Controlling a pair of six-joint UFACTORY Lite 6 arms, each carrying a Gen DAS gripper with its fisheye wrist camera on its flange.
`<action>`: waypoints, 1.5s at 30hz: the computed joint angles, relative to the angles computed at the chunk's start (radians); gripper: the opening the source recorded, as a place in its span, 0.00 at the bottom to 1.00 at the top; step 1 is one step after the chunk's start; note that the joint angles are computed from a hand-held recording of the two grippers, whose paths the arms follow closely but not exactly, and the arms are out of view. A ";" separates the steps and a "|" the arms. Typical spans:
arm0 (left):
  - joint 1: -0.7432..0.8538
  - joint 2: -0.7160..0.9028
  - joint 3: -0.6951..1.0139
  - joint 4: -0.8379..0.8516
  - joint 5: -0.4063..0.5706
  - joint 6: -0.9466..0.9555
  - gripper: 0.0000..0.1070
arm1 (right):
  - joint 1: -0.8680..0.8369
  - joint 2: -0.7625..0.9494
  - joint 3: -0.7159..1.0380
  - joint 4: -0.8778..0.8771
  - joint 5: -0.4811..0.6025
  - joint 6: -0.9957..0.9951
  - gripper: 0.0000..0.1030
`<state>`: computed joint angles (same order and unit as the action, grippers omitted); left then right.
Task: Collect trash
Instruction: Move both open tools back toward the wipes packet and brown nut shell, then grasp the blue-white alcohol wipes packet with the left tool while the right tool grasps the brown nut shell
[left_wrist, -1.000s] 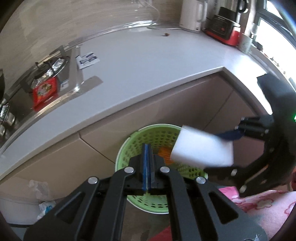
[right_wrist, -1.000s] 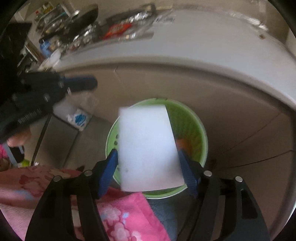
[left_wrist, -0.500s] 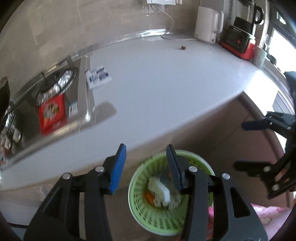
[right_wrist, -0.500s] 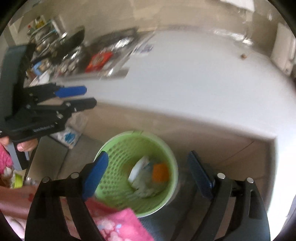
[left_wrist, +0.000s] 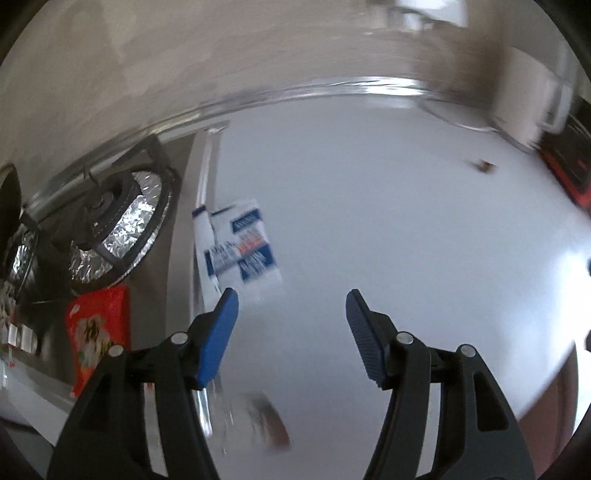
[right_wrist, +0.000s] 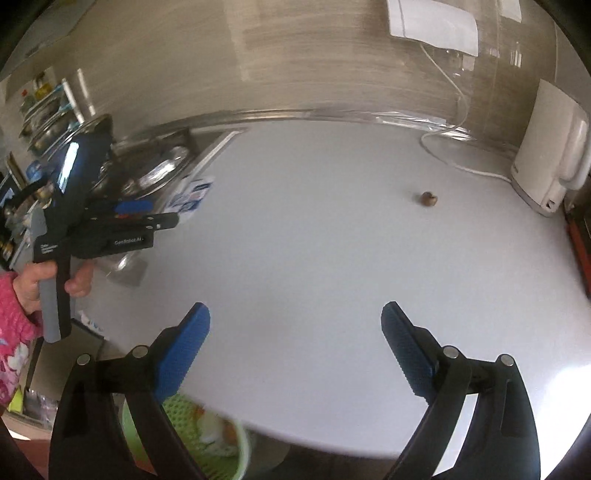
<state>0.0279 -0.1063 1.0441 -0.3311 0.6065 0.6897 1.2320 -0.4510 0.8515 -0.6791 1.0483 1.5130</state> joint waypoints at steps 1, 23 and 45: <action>-0.014 0.053 0.036 0.035 -0.021 -0.051 0.55 | -0.083 -0.029 -0.029 0.014 -0.048 -0.065 0.91; -0.036 0.417 0.302 0.044 -0.066 -0.240 0.22 | -1.127 0.238 -0.036 0.628 -0.666 -1.245 0.91; 0.018 0.259 0.237 -0.073 0.011 -0.105 0.02 | -1.187 0.414 0.053 0.632 -0.672 -1.325 0.24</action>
